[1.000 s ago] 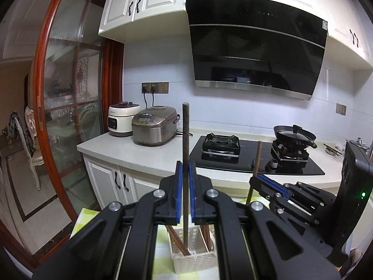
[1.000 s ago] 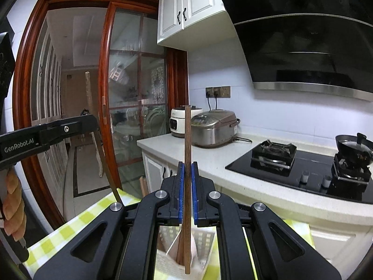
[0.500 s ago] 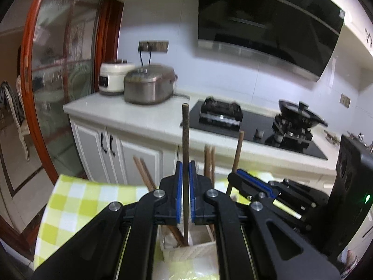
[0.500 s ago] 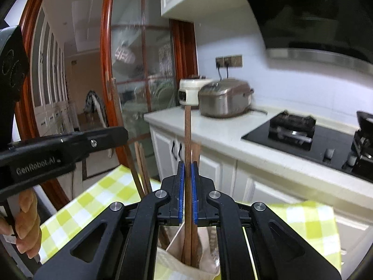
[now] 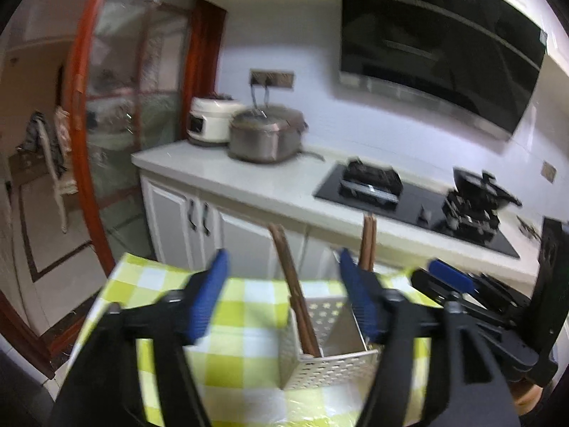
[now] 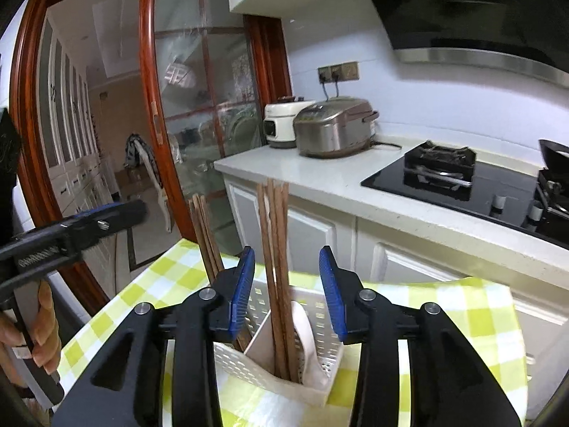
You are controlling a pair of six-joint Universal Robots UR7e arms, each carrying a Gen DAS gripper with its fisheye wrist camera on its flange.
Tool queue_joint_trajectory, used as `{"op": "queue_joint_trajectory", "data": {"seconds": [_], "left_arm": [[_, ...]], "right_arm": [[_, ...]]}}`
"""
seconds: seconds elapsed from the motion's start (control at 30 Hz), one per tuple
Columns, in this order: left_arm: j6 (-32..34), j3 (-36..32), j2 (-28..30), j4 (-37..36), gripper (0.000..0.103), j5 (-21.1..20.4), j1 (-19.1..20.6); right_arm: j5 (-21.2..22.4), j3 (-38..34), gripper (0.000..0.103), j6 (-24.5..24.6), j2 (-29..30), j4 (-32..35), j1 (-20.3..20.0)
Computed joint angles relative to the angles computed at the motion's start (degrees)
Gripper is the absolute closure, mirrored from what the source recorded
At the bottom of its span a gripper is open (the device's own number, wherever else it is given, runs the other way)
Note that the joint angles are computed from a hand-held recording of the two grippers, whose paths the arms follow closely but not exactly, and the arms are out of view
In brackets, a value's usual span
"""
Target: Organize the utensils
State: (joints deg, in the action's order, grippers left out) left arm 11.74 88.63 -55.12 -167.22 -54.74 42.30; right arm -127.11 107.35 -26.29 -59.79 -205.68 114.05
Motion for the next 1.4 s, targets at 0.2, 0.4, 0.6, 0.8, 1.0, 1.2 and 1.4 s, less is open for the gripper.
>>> {"op": "queue_joint_trajectory", "data": {"seconds": [0.2, 0.4, 0.6, 0.8, 1.0, 1.2, 1.4], "left_arm": [[5.6, 7.8, -4.2, -16.4, 0.005, 5.2, -3.7], [7.5, 15.8, -8.9, -20.7, 0.004, 9.1, -7.0], [6.4, 23.7, -12.6, -25.5, 0.004, 8.7, -8.5], [5.2, 28.5, -14.0, -27.3, 0.004, 10.3, -9.5], [8.8, 30.7, -12.7, -28.4, 0.004, 11.2, -10.6], [9.1, 31.7, -12.1, -27.6, 0.004, 11.1, -10.2], [6.7, 32.0, -13.1, -25.6, 0.004, 9.8, -9.3]], "right_arm": [[-4.9, 3.7, 0.040, -2.4, -1.3, -7.8, 3.9], [-9.9, 7.6, 0.018, -7.9, -0.3, -16.5, 7.9], [-13.8, 12.4, 0.018, -7.4, 0.2, -21.2, 10.6], [-16.9, 14.5, 0.018, -2.5, -0.2, -19.5, 11.8], [-19.0, 14.8, 0.018, -2.6, 0.8, -20.1, 12.2], [-18.6, 15.4, 0.018, -1.6, 0.6, -20.8, 12.0], [-18.2, 15.8, 0.018, -0.4, 0.3, -19.8, 11.5]]}}
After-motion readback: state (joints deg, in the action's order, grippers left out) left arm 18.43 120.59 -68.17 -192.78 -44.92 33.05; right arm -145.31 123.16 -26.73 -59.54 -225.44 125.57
